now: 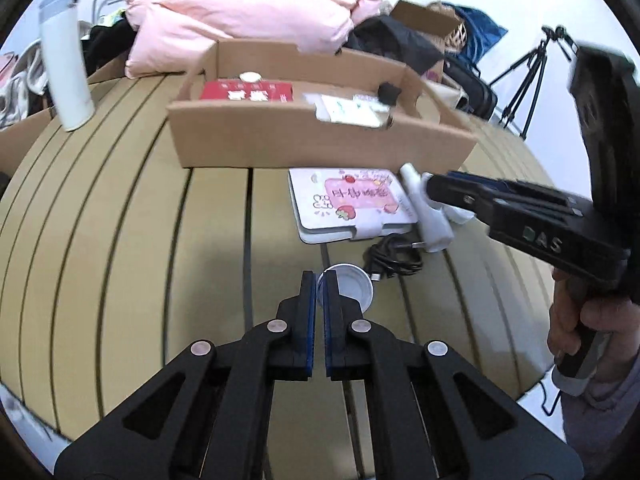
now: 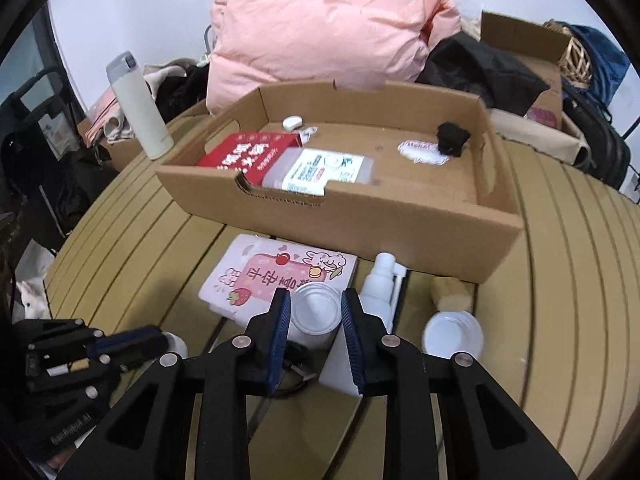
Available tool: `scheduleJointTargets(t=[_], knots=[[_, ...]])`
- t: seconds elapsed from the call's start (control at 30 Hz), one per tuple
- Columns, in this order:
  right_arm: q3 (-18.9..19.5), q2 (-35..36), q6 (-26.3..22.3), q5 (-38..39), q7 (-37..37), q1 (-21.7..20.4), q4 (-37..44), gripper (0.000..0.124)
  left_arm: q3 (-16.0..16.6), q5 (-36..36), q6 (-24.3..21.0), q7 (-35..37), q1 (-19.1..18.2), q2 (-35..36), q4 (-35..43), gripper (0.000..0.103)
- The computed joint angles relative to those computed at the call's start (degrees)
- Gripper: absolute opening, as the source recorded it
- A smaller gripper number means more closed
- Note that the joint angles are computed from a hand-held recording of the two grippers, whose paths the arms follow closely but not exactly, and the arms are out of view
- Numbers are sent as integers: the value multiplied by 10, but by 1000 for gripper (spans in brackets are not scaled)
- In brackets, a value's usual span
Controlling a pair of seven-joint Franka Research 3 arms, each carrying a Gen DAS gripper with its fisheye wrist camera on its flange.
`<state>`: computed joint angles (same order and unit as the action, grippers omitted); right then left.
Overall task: Organize objects
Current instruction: 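Lift the white lid over the cardboard tray and open the right tool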
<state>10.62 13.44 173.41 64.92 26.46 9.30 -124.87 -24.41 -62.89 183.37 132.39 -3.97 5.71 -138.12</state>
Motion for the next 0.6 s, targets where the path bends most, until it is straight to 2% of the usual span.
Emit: scheduleJointTargets(t=[0.07,0.1,0.13,0.2,0.33,0.43,0.53,0.6], knots=[[8,-36,2,41,-34,-5,-27,29,14,20,-10,-31,-11,-39,-27,0],[6,-58,2,61,-49,-2,-44,29,18,-3,-8,-15,-18,-56,-35,0],[2,-79,1,77,-60,3,-60,29,26,-63,-8,35,-32,-82,-44,0],[-9,-128,4,102,-75,17,-104,29,41,-89,-10,46,-51,-121,-66,0],[-29,-224,13,43,9,38,-201,29,58,-64,-23,-1,-71,-206,-123,0],[-47,-288,18,42,31,55,-259,29,87,-71,-18,0,-108,-245,-147,0],[-60,-326,24,20,65,63,-290,29,117,-58,-23,-6,-133,-256,-146,0],[-73,-334,25,7,76,73,-293,29,131,-28,-41,-24,-134,-251,-136,0]])
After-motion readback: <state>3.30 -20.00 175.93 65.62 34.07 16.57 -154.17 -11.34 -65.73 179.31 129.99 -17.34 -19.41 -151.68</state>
